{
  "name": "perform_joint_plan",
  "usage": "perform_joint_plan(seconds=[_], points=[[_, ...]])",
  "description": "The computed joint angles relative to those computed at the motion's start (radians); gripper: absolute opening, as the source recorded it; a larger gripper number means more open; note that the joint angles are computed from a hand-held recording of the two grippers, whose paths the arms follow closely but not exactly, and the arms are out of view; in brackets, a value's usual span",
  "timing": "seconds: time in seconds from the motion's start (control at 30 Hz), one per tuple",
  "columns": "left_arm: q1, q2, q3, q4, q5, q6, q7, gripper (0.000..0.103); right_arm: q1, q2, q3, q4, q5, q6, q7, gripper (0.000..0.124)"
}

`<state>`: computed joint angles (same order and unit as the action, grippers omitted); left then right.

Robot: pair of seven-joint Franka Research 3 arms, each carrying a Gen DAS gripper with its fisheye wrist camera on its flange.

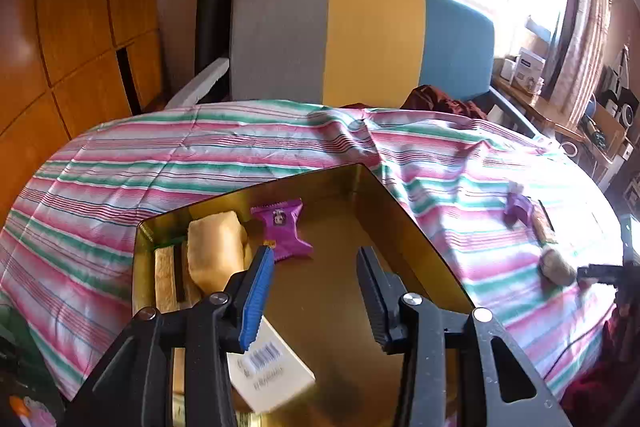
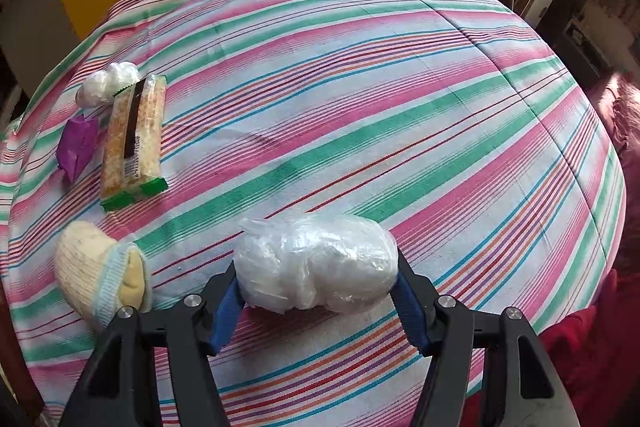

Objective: Organize objects
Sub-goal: 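Carry the purple packet into the gold tray and open the left gripper, then carry the plastic bag over the gold tray and release it with the right gripper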

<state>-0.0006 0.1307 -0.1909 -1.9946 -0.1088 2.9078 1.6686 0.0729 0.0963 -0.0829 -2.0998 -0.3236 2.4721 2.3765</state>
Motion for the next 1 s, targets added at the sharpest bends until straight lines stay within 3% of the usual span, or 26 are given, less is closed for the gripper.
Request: perform_joint_plan(seconds=[0.1,0.17,0.33,0.5,0.6,0.83,1.0], points=[[-0.003,-0.05,-0.001,-0.066,-0.01,0.035,0.007,0.043,0.005,0.01,0.002,0.009,0.0,0.004,-0.002,0.067],[-0.003,-0.08,-0.008,-0.101,-0.079,0.044,0.062,0.043,0.009,0.014,0.002,0.014,-0.007,0.001,-0.009,0.066],[-0.031,-0.122,0.022,-0.159,-0.125,0.077,0.106,0.043,0.015,0.008,0.001,0.006,-0.013,0.023,-0.013,0.066],[-0.049,-0.142,0.05,-0.192,-0.164,0.092,0.141,0.044,0.012,-0.051,0.006,-0.053,-0.057,0.151,0.022,0.066],[-0.06,-0.15,0.063,-0.206,-0.222,0.095,0.186,0.044,0.015,-0.072,0.025,-0.05,-0.074,0.178,0.022,0.066],[-0.063,-0.155,0.081,-0.222,-0.307,0.079,0.234,0.044,0.087,-0.032,0.096,0.06,0.035,0.246,-0.142,0.067],[-0.055,-0.171,0.1,-0.244,-0.35,0.092,0.247,0.044,0.177,0.079,0.149,0.229,0.184,0.254,-0.368,0.067]])
